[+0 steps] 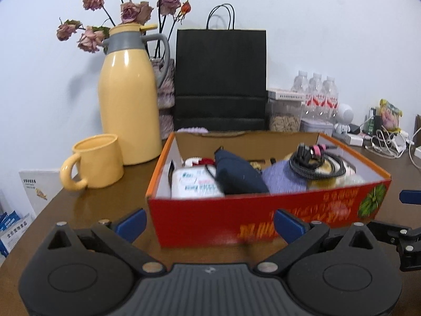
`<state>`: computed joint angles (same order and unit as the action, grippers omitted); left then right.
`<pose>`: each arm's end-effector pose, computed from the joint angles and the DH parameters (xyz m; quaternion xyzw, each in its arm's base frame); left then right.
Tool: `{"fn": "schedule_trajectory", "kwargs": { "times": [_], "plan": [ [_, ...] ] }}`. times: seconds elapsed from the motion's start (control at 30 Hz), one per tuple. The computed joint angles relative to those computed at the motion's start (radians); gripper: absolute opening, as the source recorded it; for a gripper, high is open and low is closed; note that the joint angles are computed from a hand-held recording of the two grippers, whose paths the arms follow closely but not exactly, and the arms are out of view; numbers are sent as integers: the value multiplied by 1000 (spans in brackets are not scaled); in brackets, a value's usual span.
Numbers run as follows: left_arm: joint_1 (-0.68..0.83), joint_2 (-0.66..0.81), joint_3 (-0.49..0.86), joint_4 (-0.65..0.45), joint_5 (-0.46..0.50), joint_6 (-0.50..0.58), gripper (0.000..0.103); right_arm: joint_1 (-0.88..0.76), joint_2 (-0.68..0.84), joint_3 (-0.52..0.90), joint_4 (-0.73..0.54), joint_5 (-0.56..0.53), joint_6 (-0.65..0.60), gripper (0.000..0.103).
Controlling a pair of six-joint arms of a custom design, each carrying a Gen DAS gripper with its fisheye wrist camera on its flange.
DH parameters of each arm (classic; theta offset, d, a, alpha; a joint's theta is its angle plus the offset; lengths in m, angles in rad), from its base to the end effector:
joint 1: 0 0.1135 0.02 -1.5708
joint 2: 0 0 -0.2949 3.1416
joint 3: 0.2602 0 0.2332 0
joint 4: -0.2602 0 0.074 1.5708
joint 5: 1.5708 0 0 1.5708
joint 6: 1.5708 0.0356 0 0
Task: Organize objects
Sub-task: 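Lift both tools out and move the right tool toward the white bottle cap, then grasp the white bottle cap with the right tool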
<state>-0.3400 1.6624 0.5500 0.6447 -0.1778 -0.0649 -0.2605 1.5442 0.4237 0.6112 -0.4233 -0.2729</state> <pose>0.2829 -0.0934 0.1825 0.0702 0.8467 -0.0309 0.5265 0.2523 -0.0521 0.1796 -0.1116 0.8425 0.0443 0.5251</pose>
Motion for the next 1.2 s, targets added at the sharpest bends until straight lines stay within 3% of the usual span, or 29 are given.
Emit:
{"fn": "schedule_trajectory", "kwargs": {
  "times": [0.4,0.7,0.77,0.87,0.93,0.97,1.07,1.2],
  "plan": [
    [-9,-49,-70,-66,-22,-43,103,-48,-40,-22,-130,-20,-35,103],
    [-27,-44,-65,-73,-39,-44,103,36,67,123,-291,56,28,102],
    [-18,-46,-63,-79,-25,-44,103,64,90,139,-272,92,45,98],
    [-13,-46,-60,-81,-23,-51,103,96,96,134,-233,126,51,75],
    [-7,-45,-56,-88,-13,-58,103,96,98,132,-215,105,49,38],
    [-4,-44,-54,-91,-10,-59,103,95,95,126,-206,95,48,28],
    [-1,-45,-55,-91,-11,-66,103,87,80,107,-181,77,50,29],
    [0,-49,-58,-84,-18,-79,103,82,41,29,-51,66,55,29]
  ]
}}
